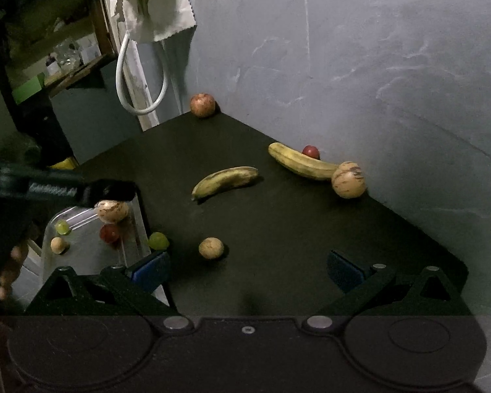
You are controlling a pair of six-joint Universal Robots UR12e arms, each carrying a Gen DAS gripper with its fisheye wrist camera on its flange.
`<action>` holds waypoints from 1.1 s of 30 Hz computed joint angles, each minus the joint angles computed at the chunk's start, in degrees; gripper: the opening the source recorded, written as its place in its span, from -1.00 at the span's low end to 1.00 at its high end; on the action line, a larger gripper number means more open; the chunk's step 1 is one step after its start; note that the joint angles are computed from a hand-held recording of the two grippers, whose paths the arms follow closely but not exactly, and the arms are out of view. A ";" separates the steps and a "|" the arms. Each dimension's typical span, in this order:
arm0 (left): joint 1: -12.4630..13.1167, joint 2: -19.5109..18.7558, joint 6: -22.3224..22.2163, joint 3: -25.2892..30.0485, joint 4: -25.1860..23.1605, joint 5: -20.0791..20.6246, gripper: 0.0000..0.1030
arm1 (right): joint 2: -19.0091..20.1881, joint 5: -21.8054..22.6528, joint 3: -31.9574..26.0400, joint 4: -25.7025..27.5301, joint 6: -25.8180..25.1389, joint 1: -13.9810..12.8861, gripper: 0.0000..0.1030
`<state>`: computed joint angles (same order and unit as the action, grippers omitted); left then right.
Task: Organize fruits
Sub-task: 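Move the left tool toward a spotted banana while the right tool approaches a small tan fruit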
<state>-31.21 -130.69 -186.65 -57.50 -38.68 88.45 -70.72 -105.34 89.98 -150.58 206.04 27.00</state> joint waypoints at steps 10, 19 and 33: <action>1.25 -4.10 4.14 5.60 -2.79 -4.30 0.99 | 3.75 -0.11 -4.31 2.76 0.89 0.18 0.96; 1.42 -5.53 4.50 7.09 -5.56 -6.67 0.99 | 4.72 0.76 -4.85 4.07 2.09 0.02 0.93; 0.88 -15.47 8.49 21.84 -11.10 -10.53 0.88 | 7.66 2.70 -6.99 3.91 -0.11 0.02 0.73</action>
